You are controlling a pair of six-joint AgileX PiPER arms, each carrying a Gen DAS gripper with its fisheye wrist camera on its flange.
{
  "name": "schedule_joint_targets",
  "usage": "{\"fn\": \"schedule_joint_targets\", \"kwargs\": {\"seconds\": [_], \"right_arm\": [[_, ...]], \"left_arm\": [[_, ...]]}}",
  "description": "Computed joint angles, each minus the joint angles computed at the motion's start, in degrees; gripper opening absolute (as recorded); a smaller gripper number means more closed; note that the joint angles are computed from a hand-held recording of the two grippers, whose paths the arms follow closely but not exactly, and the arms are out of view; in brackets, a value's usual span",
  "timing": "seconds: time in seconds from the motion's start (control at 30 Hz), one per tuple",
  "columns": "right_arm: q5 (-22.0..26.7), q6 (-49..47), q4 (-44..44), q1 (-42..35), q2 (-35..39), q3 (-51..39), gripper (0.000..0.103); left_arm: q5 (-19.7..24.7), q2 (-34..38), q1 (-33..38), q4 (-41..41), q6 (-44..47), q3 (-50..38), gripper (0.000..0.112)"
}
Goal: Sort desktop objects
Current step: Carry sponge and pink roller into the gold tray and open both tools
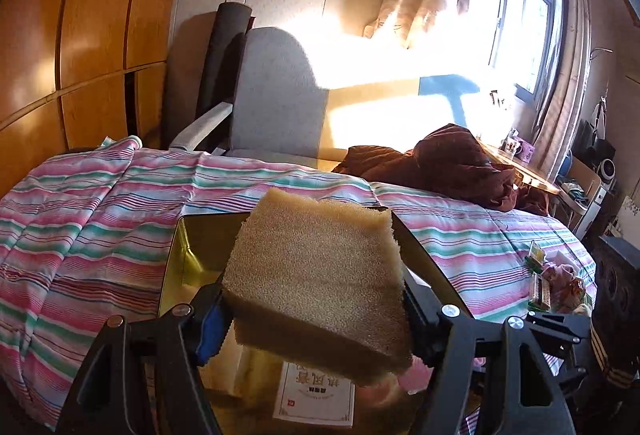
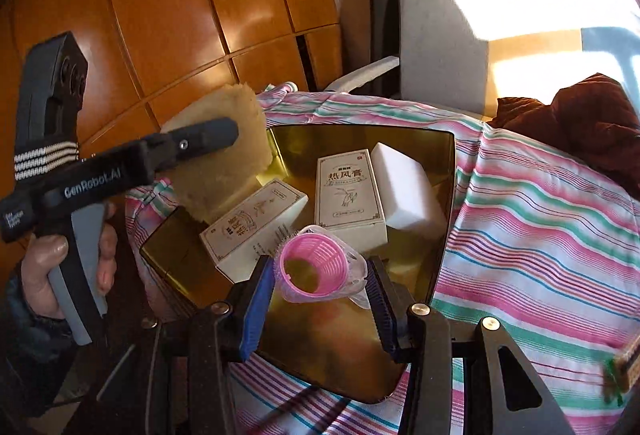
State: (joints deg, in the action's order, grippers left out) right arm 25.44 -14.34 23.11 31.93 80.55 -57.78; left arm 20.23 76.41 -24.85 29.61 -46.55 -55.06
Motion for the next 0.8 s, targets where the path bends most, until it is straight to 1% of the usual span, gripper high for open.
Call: {"fn": "schedule_joint_targets", "kwargs": {"seconds": [0.07,0.1,0.17,0.23,0.3,0.43,0.5,0.63,0.73,0.8], "right_arm": [[-0.2,0.0,0.0,0.0,0.4,0.2,0.047],[-0.4,0.7,-0.7,0.1,0.7,0.1,0.048],[-1.1,3.4,-4.1,1.0,1.2,0.0,0.049],[-1.4,4.5,-5.3,1.6,1.4,0.0,0.05],[-2.0,4.2,-5.0,1.7,1.5,0.2,0.05],[-2.7,3.4,-4.0,1.3,1.6,0.4,0.05],[-3.0,2.5,-2.7,1.0,1.4,0.7,0.05],[-4.0,1.9,-1.6,0.8,0.3,1.9,0.05],[-4.3,2.2,-1.6,0.8,-0.4,2.1,0.05],[-4.8,3.0,-2.4,1.0,-1.1,2.6,0.05]], "left_arm": [[0.6,1.5,0.4,-0.3,0.9,-1.6,0.072],[1.3,2.5,0.8,-1.9,2.9,-2.8,0.073],[2.6,4.4,1.6,-4.6,5.5,-5.1,0.073],[3.1,5.9,2.2,-5.7,7.0,-6.7,0.073],[3.9,7.6,2.5,-4.8,6.5,-8.3,0.073],[4.7,10.6,4.2,-7.2,8.4,-11.1,0.073],[5.5,11.9,4.6,-6.5,7.1,-12.3,0.073],[6.1,13.9,5.8,-10.3,9.7,-14.1,0.073],[7.1,15.0,5.4,-7.4,6.8,-15.0,0.073],[7.4,15.5,5.2,-7.0,6.3,-15.1,0.073]]}}
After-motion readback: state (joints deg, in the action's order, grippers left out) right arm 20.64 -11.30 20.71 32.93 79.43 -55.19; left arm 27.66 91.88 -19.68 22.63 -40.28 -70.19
